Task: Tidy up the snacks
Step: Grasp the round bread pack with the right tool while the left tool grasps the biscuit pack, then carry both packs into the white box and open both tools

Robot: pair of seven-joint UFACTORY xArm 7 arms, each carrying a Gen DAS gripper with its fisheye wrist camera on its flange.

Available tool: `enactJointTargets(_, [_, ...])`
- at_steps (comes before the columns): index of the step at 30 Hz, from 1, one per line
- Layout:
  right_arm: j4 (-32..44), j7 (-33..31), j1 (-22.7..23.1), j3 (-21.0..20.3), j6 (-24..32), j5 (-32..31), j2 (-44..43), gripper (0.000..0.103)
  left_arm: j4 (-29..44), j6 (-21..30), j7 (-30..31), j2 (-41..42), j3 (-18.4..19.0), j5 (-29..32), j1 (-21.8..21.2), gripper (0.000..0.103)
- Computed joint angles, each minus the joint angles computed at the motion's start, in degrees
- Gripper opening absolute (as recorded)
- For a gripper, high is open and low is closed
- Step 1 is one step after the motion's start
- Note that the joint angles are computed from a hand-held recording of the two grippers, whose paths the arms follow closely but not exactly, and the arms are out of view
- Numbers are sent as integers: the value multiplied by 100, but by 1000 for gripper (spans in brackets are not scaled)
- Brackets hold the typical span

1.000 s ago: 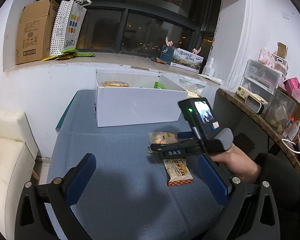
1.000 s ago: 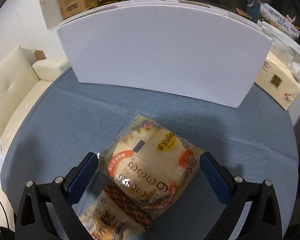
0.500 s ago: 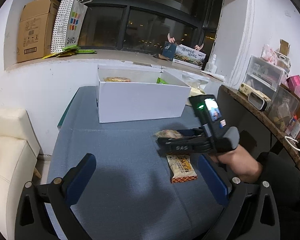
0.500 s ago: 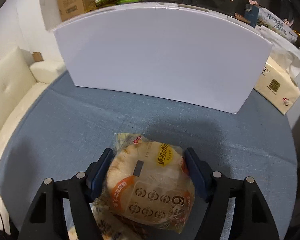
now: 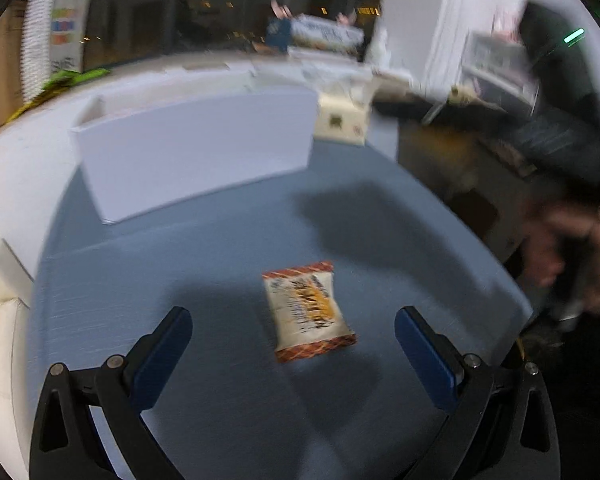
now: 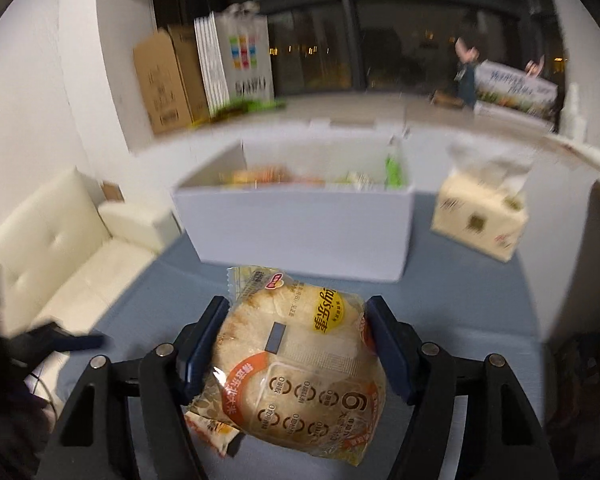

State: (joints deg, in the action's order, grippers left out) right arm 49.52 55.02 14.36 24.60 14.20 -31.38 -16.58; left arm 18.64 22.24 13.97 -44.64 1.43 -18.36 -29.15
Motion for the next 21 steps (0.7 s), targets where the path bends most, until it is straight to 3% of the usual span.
enactJointTargets(6, [-493,-174,-5,34,299,188,-1168,74,510,-247,-258,1262,-315,40,-17,103])
enactJointTargets(12, [-914,-295,-124,203,148,611,-1741,74,667,-155,-706,1630,-593,234,292,101])
enactJointTargets(13, [-984,-348,-94,201,162,706,-1841,74,639,-206,-746,1611,-665,351,362,96])
enactJointTargets(16, [-1070,-450,-118,276,125,908,-1911,74,525,-350,-1011,1461,-875,736,609,48])
enactJointTargets(18, [-1113,-489,-131,331,99,1013,-1955,74,412,-437,-816,1367,-446,425,265,48])
enactJointTargets(21, [-1140,-535,-145,393,11,1140,-1936,74,165,-653,-749,1024,-335,399,233,48])
